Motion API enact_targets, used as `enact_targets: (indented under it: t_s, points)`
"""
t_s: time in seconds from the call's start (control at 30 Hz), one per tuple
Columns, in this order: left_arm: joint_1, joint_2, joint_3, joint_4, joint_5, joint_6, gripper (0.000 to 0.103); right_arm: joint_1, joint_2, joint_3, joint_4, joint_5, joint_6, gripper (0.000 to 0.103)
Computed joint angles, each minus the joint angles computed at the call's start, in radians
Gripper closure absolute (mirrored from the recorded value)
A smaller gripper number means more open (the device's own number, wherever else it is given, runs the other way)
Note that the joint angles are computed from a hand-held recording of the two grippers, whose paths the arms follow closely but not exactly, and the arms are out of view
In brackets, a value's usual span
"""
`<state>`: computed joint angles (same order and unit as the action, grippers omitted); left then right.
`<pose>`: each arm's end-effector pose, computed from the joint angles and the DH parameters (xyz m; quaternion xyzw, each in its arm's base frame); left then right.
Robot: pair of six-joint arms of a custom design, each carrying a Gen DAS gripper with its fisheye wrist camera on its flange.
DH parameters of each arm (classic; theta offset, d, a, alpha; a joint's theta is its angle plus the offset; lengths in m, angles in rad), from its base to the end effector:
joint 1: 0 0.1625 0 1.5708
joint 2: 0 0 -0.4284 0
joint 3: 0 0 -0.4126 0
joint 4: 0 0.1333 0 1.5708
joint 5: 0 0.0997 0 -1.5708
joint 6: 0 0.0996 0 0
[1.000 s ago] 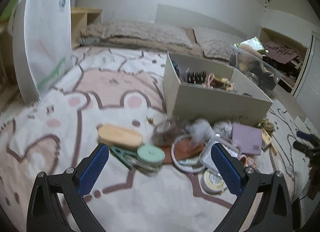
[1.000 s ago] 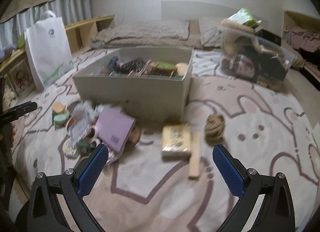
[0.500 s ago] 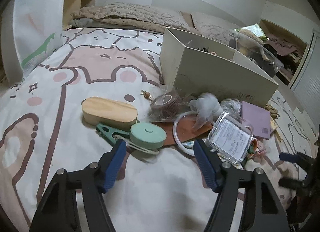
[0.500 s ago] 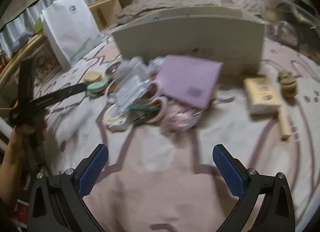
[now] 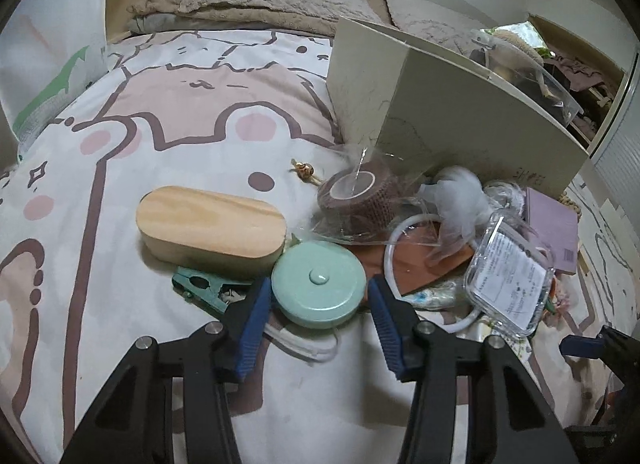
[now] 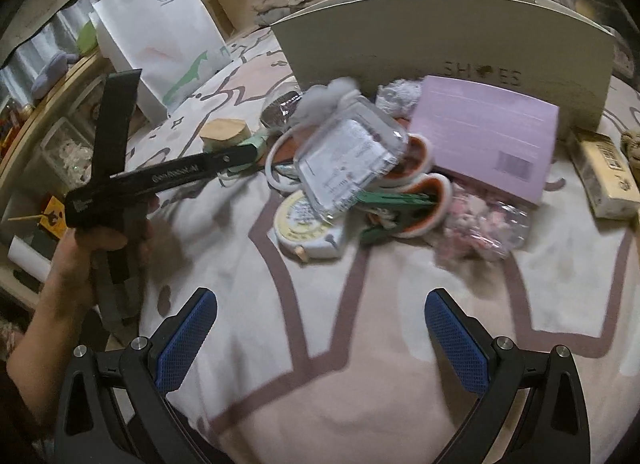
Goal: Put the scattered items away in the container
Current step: 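Lower both tools onto the scattered items in front of the box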
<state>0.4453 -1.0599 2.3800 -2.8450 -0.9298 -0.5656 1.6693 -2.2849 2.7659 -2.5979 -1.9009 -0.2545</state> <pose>-0.2849 -0.3497 0.0522 0.2691 0.9099 -0.2212 0.2252 0.1221 -0.2083 0.2666 0.1232 -0.9429 0.2529 0.1785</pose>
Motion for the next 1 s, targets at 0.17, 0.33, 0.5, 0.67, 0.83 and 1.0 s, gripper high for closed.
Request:
enact_targets:
  t_s: [0.17, 0.33, 0.5, 0.67, 0.83, 1.0]
  points:
    - [-0.009, 0.012, -0.001, 0.010, 0.019, 0.009, 0.054, 0.035, 0.132, -0.005, -0.117, -0.019, 0.036, 0.015]
    - [-0.026, -0.003, 0.011, 0.013, 0.009, -0.001, 0.054, 0.052, 0.227, -0.017, -0.188, -0.049, 0.081, 0.027]
    - [-0.055, -0.045, 0.066, -0.029, -0.049, -0.026, 0.054, 0.089, 0.331, -0.025, -0.280, -0.128, 0.088, 0.044]
    - [-0.108, -0.101, 0.125, -0.008, -0.083, -0.091, 0.054, 0.082, 0.376, -0.029, -0.332, -0.144, 0.077, 0.051]
    - [-0.164, -0.159, 0.164, 0.069, -0.081, -0.164, 0.054, 0.120, 0.496, -0.033, -0.455, -0.209, 0.014, 0.051]
    - [-0.198, -0.173, 0.203, 0.045, -0.061, -0.233, 0.054, 0.115, 0.542, -0.024, -0.538, -0.209, -0.041, 0.051]
